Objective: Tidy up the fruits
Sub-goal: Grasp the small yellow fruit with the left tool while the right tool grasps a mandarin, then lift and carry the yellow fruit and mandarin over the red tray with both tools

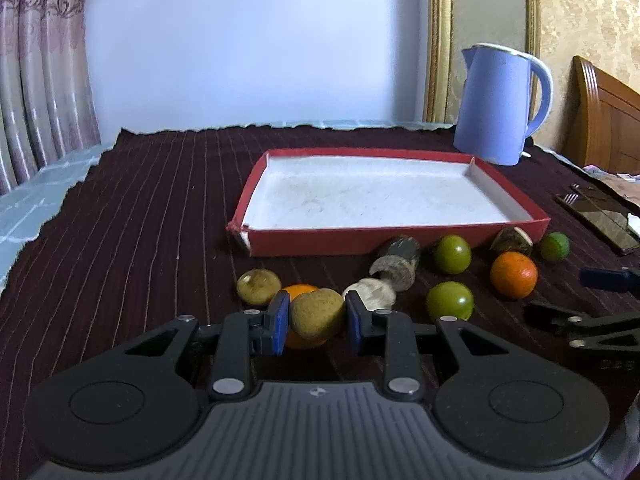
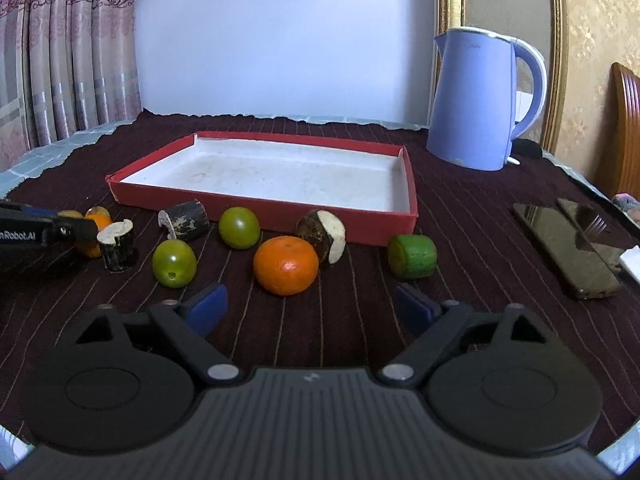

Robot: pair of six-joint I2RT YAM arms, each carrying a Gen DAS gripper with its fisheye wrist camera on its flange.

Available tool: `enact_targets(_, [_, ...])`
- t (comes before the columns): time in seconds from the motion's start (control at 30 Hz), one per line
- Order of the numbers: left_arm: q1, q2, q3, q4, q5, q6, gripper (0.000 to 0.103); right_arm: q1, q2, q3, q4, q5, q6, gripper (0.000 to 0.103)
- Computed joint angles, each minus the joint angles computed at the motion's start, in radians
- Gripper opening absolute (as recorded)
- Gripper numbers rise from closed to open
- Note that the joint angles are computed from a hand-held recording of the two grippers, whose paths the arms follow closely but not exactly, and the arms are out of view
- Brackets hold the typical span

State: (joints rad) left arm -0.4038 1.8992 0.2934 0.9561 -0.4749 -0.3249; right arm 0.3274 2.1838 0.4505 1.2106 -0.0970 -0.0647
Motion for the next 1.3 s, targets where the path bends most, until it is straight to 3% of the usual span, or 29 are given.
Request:
enact_targets(0.17, [-0.032,0.009,0.016,-0.009,-0.013,-0.006,0.029,0.033,-0.007,0.056,-0.082,0.049,0.005,0.087])
enact_targets(0.37, [-0.049,0.016,0.026,-0.011,-0.035,-0.009,0.029,0.037,-0.039,0.166,-0.29,0.03,0.027,0.072])
enact_targets(0.5, [-0.052,0.031,0.029,0.001,-0.041,-0.012,0.029,0.044,-0.014,0.231,-0.366,0.029,0.038,0.059])
enact_targets(0.63, [-0.046,0.046,0.011,0.049,-0.031,-0.005,0.029,0.047,-0.011,0.24,-0.365,0.022,0.04,0.039])
enact_targets(0.83, [-0.017,0.04,-0.022,0.107,0.021,-0.012,0.029,0.037,-0.018,0.187,-0.295,0.004,0.051,0.039])
enact_targets(1.0, [-0.044,0.021,0.01,0.039,-0.019,-0.034,0.029,0.033,-0.036,0.124,-0.205,0.001,0.062,0.039])
enact_targets(1.3, [-0.094,0.033,0.092,-0.08,-0.094,-0.074,0.029,0.045,-0.05,0.092,-0.161,0.022,0.071,0.039])
